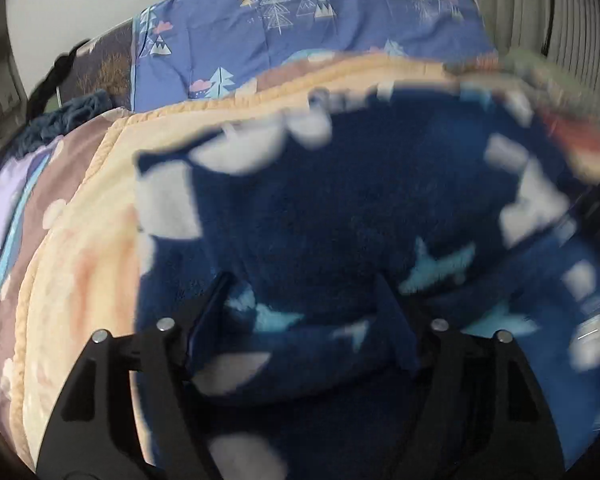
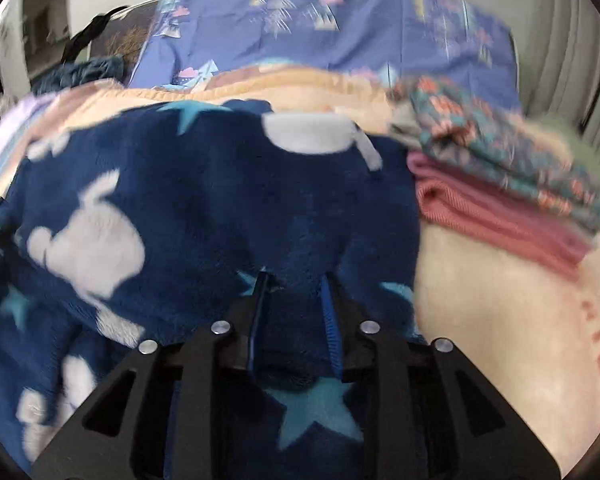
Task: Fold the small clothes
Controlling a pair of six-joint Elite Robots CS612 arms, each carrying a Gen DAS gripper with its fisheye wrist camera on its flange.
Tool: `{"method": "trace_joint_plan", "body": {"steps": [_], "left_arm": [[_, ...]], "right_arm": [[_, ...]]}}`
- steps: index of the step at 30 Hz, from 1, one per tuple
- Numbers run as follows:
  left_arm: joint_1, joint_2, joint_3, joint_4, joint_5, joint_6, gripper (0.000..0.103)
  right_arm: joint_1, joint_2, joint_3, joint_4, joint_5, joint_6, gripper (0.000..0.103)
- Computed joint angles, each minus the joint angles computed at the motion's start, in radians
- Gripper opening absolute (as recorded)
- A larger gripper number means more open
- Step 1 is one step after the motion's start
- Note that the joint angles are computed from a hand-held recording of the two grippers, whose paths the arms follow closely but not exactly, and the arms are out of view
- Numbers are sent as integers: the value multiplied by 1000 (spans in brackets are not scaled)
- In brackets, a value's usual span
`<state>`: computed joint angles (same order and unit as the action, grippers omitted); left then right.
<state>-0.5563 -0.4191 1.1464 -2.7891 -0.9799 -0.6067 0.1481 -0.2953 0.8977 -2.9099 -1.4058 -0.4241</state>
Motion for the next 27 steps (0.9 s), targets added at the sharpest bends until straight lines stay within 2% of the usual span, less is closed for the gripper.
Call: {"method": "trace_joint_plan", "body": {"steps": [1, 3, 5, 7, 8, 9, 10, 11, 14, 16, 19, 21, 23, 25, 27], "left_arm": [[-2, -5, 1, 8, 9, -2, 75], [-2, -16, 13, 11, 9, -21, 79], [3, -27, 39, -24, -13, -37, 80], [0, -64, 93, -39, -7, -95, 80], [-6, -84, 130, -83, 1, -110, 80], [-16, -113, 191, -169, -1, -102, 81], [-25, -134, 239, -238, -2, -82, 84], [-31, -150, 273, -268, 8, -72, 85], [-61, -202, 384, -303, 47, -103, 86], [-76, -231, 457, -332, 32, -165, 86], [-103, -261, 535, -334, 30, -249, 86], [-130, -282, 587, -314, 56, -334, 86], [-153, -292, 632, -340, 71, -402, 87], [-176, -300, 677, -388, 70, -463, 87], [-191, -302, 705, -424, 58, -491, 87]], "right_arm": [[5, 0, 6, -24, -25, -12, 29], [2, 3, 8, -28, -11, -8, 29], [-16, -7, 5, 21, 65, 38, 29], [-41, -36, 40, 29, 144, 112, 29], [-59, -63, 80, 28, 199, 149, 29], [-72, -83, 108, 43, 243, 150, 29], [-85, -120, 158, 82, 303, 109, 29], [-92, -146, 198, 101, 339, 70, 29], [-112, -228, 340, 150, 433, -71, 29], [-124, -280, 430, 222, 492, -193, 28], [-134, -338, 524, 322, 560, -318, 28], [-147, -378, 575, 483, 622, -411, 28], [-155, -398, 599, 627, 639, -489, 28], [-155, -412, 627, 690, 627, -516, 28], [-155, -414, 636, 747, 613, -518, 28]]}}
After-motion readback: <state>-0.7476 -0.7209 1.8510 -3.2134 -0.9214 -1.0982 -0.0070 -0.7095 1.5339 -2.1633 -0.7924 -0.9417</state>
